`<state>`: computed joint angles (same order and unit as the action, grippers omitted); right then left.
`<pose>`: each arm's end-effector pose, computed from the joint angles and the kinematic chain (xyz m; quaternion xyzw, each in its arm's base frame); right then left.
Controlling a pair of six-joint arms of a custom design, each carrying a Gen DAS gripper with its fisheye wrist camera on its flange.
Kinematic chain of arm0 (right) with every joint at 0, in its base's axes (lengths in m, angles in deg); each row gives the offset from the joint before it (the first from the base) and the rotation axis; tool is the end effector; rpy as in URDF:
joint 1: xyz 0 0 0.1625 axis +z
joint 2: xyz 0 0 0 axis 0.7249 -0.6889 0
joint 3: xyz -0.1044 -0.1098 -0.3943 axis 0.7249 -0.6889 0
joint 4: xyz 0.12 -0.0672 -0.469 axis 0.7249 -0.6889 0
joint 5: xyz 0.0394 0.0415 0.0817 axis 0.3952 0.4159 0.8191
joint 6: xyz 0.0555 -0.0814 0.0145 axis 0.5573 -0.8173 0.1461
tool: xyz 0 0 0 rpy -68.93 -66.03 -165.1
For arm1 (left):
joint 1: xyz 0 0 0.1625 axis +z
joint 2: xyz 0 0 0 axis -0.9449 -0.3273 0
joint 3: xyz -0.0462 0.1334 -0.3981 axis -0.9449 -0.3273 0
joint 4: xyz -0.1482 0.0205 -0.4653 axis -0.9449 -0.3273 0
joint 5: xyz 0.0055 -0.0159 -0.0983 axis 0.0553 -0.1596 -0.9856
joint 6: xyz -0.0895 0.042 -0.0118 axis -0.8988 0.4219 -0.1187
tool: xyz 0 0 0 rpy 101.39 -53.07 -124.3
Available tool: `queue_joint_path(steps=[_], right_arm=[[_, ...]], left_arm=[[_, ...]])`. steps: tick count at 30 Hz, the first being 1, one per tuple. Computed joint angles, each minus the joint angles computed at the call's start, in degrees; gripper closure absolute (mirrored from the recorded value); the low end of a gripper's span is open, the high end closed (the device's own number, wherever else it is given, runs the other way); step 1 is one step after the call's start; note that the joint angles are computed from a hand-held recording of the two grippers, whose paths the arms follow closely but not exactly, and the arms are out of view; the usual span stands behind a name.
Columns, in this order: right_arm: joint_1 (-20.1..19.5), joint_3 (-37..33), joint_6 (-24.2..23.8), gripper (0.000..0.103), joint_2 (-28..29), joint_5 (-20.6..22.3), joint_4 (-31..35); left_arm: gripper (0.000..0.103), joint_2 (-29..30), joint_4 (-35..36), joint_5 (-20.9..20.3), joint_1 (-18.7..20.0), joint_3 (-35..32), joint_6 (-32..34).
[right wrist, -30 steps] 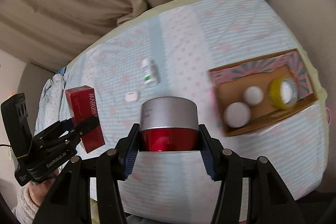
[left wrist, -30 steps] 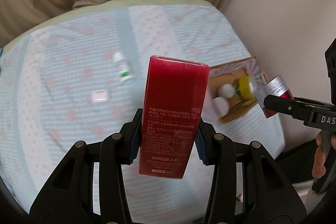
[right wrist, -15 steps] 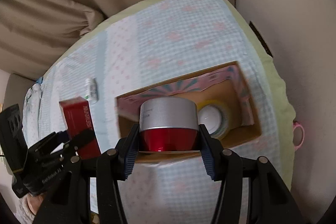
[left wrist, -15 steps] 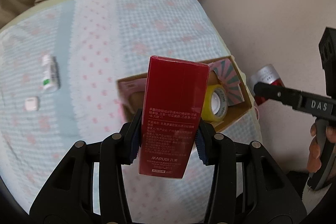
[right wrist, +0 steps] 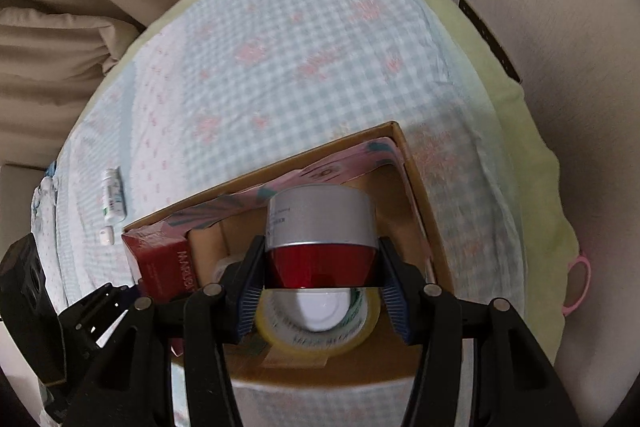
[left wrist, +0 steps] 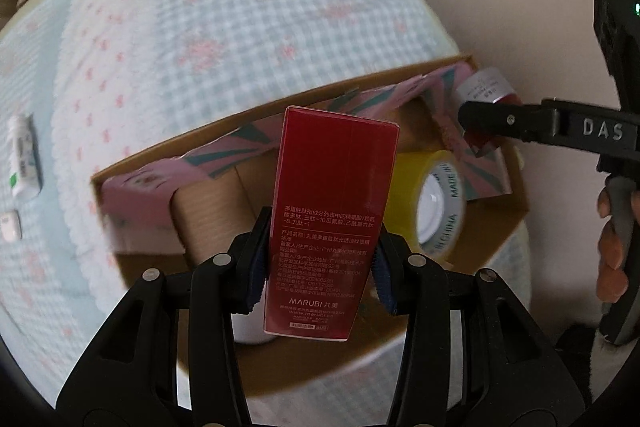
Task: Organize rigid objects
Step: 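Open both grippers to drop the red box and jar into the box, then lift both tools away from the box toward the pill bottle and earbud case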
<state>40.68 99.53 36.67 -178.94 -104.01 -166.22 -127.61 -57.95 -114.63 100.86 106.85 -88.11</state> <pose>0.0640 -0.4284 0.3726 -0.0749 -0.9619 0.0908 0.2469 -0.3644 -0.4033 -0.0168 0.1877 0.9504 -0.0187 0.2473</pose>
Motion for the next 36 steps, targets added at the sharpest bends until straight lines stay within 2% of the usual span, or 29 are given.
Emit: queue_joint_path(steps=[8, 11, 12, 13, 14, 15, 16, 19, 36], right_arm=[[-2.9, -0.5, -1.0, 0.053, 1.8, 1.8, 0.5], [-2.5, -1.4, -0.8, 0.051, 3.5, -0.2, 1.8], [-2.2, -1.5, -0.6, 0.035, 3.8, -0.9, 2.0], [-2.4, -1.5, -0.8, 0.013, 3.6, 0.1, 1.9], [-2.8, -1.5, -1.0, 0.0, 3.1, 1.9, 1.9], [-2.9, -1.7, -0.2, 0.0, 2.8, 2.7, 3.0], [-3.0, -1.9, 0.3, 0.0, 2.4, 3.6, 3.8], [-2.8, -0.1, -1.3, 0.0, 0.3, 5.1, 0.7], [0.5, 1.3, -0.4, 0.0, -3.8, 2.0, 1.5]], left_arm=[[0.062, 3.3, 5.0, 0.2, 1.4, -3.7, 5.6], [0.061, 3.3, 8.1, 1.7, 1.2, -5.1, 6.1], [0.053, 3.2, 10.2, 2.4, 1.1, -5.7, 6.3], [0.043, 3.0, 11.6, 3.1, 0.9, -6.0, 6.4], [0.004, 2.9, 13.3, 4.1, 0.6, -6.2, 6.0], [0.0, 2.5, 13.2, 4.8, 0.4, -5.9, 5.8], [0.0, 1.9, 13.3, 4.5, 0.3, -5.6, 5.6], [0.0, 0.9, 13.3, 3.2, 0.4, -4.6, 4.4], [0.0, -3.6, 15.4, 3.5, -3.3, -2.3, 0.9]])
